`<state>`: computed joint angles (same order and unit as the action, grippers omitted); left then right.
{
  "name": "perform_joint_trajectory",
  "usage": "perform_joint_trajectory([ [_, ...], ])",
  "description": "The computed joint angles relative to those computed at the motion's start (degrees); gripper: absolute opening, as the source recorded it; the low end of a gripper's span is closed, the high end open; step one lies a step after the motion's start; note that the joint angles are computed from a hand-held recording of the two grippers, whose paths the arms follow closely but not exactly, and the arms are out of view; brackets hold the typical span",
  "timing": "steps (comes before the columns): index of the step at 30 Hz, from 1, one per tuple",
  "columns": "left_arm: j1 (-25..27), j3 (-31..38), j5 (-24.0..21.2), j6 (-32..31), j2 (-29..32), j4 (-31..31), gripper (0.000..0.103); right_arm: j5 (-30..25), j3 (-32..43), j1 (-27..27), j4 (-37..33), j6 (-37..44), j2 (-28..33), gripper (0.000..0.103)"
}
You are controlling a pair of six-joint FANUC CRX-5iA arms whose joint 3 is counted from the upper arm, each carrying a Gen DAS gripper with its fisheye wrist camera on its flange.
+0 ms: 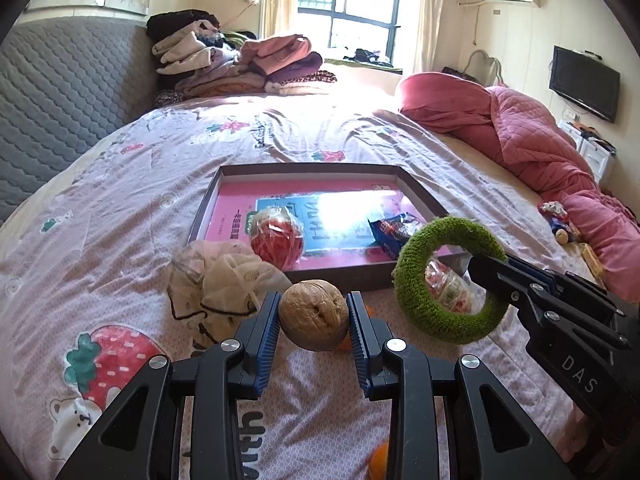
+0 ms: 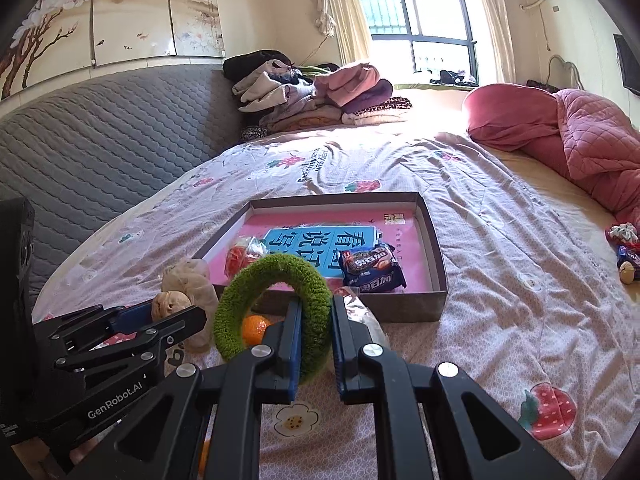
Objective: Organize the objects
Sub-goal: 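Lift the bun with the left tool while the right tool lifts the ring toward the tray, then carry the brown bun over the tray with the left tool while the right tool carries the green ring there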
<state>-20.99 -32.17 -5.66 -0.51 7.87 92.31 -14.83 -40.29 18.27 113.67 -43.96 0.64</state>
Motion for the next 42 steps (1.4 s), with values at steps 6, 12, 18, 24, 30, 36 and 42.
perform_joint_trajectory([
  [6,0.9,2.3,0.0,4.2,1.2,-4.0,0.034,-1.6,1.3,-0.3,0.2,0.9,0.8,0.014],
  [12,2.9,3.9,-1.1,10.0,2.0,-10.3,0.034,-0.7,2.6,-2.3,4.0,-1.4,1.0,0.014],
  [18,3.6,5.2,-0.4,13.4,2.3,-15.3,0.034,-1.9,3.2,-2.2,4.7,-0.2,1.1,0.014],
  [24,3.7,6.4,-0.8,14.5,2.8,-16.7,0.034,-0.6,4.3,-3.5,7.0,-1.4,1.2,0.014],
  [30,4.7,8.1,-1.9,18.9,3.7,-22.0,0.034,0.2,5.5,-4.5,7.3,-1.1,1.7,0.014],
  [36,6.0,10.4,-3.3,25.1,4.8,-29.1,0.034,1.2,6.8,-5.5,7.3,-0.3,2.2,0.014],
  [42,6.5,12.3,-4.3,28.5,5.9,-32.6,0.034,2.2,8.0,-7.3,10.3,-2.2,2.6,0.014],
])
